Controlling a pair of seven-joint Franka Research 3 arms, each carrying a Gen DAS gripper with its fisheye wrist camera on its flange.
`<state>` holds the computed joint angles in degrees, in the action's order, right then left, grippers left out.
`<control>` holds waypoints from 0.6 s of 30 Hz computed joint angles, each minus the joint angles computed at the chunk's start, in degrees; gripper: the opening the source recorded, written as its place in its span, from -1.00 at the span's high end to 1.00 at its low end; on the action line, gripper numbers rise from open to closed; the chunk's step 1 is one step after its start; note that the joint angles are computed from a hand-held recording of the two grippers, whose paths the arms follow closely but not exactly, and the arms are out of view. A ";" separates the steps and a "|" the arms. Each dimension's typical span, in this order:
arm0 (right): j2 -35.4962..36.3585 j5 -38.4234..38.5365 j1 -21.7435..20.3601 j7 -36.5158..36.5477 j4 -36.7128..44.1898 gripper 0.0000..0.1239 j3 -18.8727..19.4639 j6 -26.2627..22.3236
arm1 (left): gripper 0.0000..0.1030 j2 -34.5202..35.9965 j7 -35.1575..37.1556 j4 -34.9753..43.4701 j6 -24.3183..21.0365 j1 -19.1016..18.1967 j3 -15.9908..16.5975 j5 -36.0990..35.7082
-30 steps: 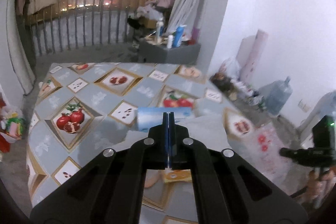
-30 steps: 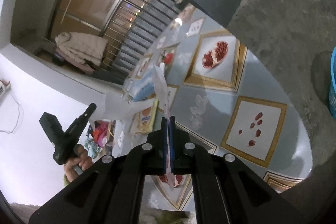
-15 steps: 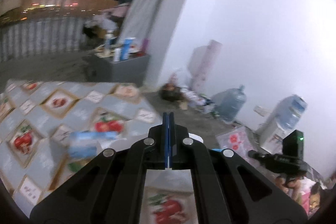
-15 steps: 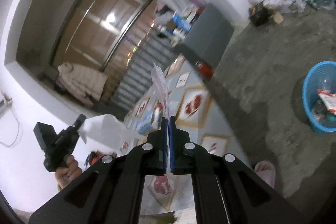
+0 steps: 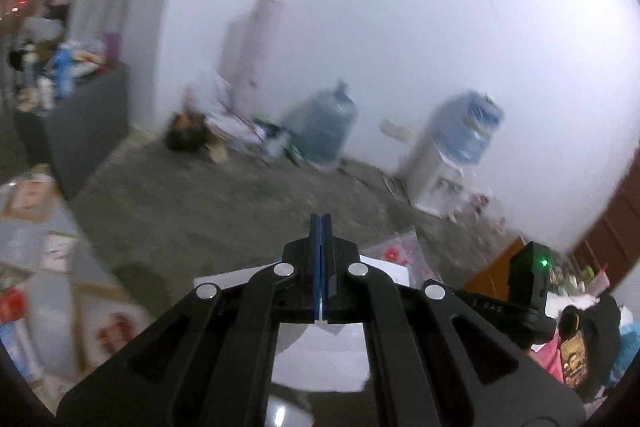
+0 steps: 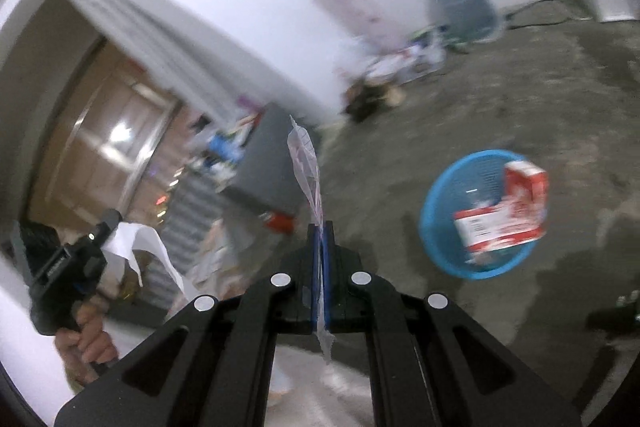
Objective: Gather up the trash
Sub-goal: 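Carry tissue and plastic bag over the blue wastebasket, then open both tools to drop tissue and bag into the wastebasket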
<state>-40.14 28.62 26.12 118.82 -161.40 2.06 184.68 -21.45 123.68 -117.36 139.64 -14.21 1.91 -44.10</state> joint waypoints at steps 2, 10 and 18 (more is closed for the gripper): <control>-0.05 -0.40 -6.73 1.89 -0.47 0.96 3.96 -2.66 | 1.00 5.26 -0.53 3.27 -0.73 -0.93 -1.63 0.44; 9.15 -1.56 -13.35 4.80 0.79 0.96 3.10 -3.22 | 1.00 21.99 -6.61 13.51 -1.29 0.93 -10.89 7.98; 19.84 -0.11 -11.67 2.39 4.76 0.96 -2.67 -1.99 | 1.00 35.74 -14.04 24.35 -1.56 2.23 -16.84 17.96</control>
